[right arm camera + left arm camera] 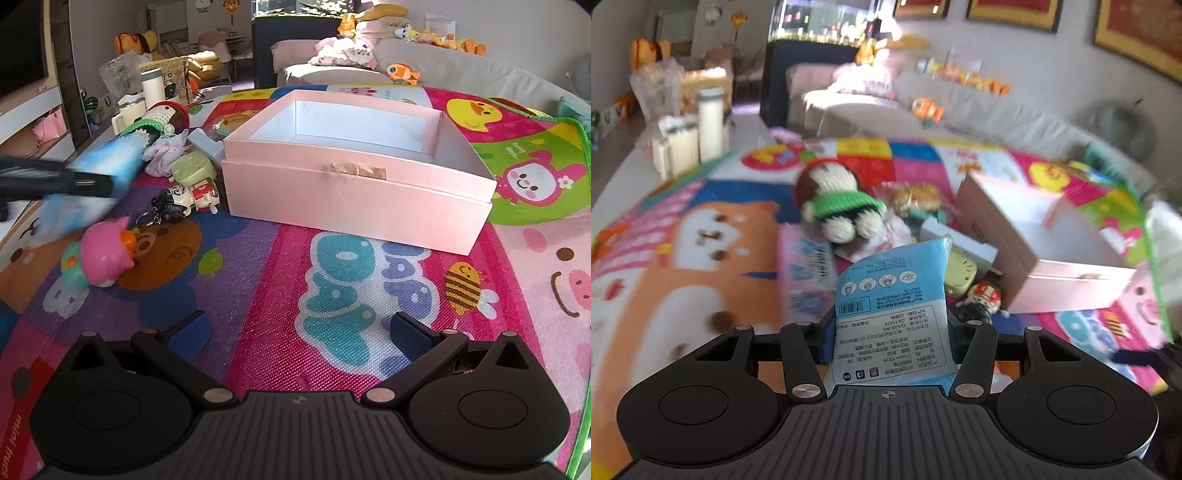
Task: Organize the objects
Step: 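Grasp the blue-white packet with the left gripper while the right gripper grasps the pink pig toy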
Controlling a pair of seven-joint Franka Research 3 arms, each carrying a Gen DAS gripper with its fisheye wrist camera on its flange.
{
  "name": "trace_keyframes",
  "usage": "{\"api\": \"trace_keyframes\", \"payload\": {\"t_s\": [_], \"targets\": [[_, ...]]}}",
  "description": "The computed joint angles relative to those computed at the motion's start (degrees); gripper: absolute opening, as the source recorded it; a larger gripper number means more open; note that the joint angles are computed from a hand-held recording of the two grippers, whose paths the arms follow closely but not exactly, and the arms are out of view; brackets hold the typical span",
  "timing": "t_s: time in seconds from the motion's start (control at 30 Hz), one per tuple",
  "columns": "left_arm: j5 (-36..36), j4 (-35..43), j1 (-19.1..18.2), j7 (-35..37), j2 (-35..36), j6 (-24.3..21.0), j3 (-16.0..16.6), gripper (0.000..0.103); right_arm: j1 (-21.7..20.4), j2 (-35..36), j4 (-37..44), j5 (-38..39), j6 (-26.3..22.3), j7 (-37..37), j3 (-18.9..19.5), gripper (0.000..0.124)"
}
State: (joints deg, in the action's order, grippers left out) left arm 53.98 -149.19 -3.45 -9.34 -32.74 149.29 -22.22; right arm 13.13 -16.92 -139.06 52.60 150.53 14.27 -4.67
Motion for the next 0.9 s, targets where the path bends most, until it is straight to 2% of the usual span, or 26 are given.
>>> {"api": "trace_keyframes", "payload": {"t_s": [0.07,0.1,0.2,0.27,0.33,0.4,0.43,0.47,0.5,0.53,0.6,0.7,0.77,0.83,0.9], "targets": [[-2.4,-3.1,-2.6,1.0,-5.8,-2.4,0.2,0.056,0.0,-0.2,-0.2,-0.5,0.3,1.8,0.7,0.103],[-3.7,-4.4,-3.6,1.6,-8.3,-3.7,0.3,0.056,0.3,-0.7,-0.2,-0.3,-1.0,1.8,0.4,0.103],[-8.1,-7.3,-6.5,5.1,-14.1,-7.4,1.0,0.056,3.1,-4.2,-1.4,6.0,-10.8,-9.7,-2.8,0.103],[-10.8,-8.4,-7.7,7.1,-16.3,-9.6,1.1,0.057,4.4,-6.8,-3.2,8.9,-12.7,-17.0,-2.4,0.103],[-12.4,-9.1,-7.8,7.2,-17.3,-10.6,0.4,0.057,6.0,-7.9,-4.2,12.2,-12.1,-22.9,-1.1,0.103],[-13.4,-9.6,-7.7,7.0,-17.9,-10.5,0.2,0.057,6.6,-6.3,-3.3,12.5,-9.9,-22.8,1.4,0.102],[-13.8,-9.6,-7.7,7.0,-17.9,-10.4,0.1,0.057,6.6,-4.5,-1.9,11.3,-9.2,-20.5,2.6,0.094],[-14.0,-9.2,-7.6,7.5,-17.5,-10.1,0.1,0.057,6.3,-3.1,-0.7,9.3,-9.7,-17.7,3.2,0.079],[-14.2,-8.9,-7.6,8.0,-17.0,-9.6,0.2,0.057,6.0,-2.0,0.4,7.1,-10.6,-14.9,3.7,0.073],[-14.0,-8.0,-7.3,8.6,-16.0,-8.8,0.2,0.057,5.6,-1.3,1.3,5.6,-11.7,-12.6,3.7,0.072],[-12.5,-6.3,-6.0,9.5,-14.1,-6.6,-0.3,0.057,5.2,-2.0,1.6,6.6,-14.2,-13.3,2.0,0.071],[-8.6,-1.6,-2.0,10.2,-8.7,-0.6,-0.6,0.057,3.7,-5.9,-0.4,9.9,-16.1,-18.3,-1.0,0.07],[-4.4,3.8,2.5,9.2,-2.6,4.9,-1.7,0.057,1.8,-7.2,-0.3,11.2,-17.0,-19.7,-3.1,0.07],[1.3,10.4,7.4,6.4,4.5,8.5,-4.1,0.057,-0.5,-7.2,0.8,12.9,-16.7,-20.3,-5.0,0.07],[7.9,18.0,10.9,2.3,12.5,9.2,-6.3,0.057,-2.4,-6.5,2.2,15.2,-15.3,-20.8,-6.1,0.07]]}}
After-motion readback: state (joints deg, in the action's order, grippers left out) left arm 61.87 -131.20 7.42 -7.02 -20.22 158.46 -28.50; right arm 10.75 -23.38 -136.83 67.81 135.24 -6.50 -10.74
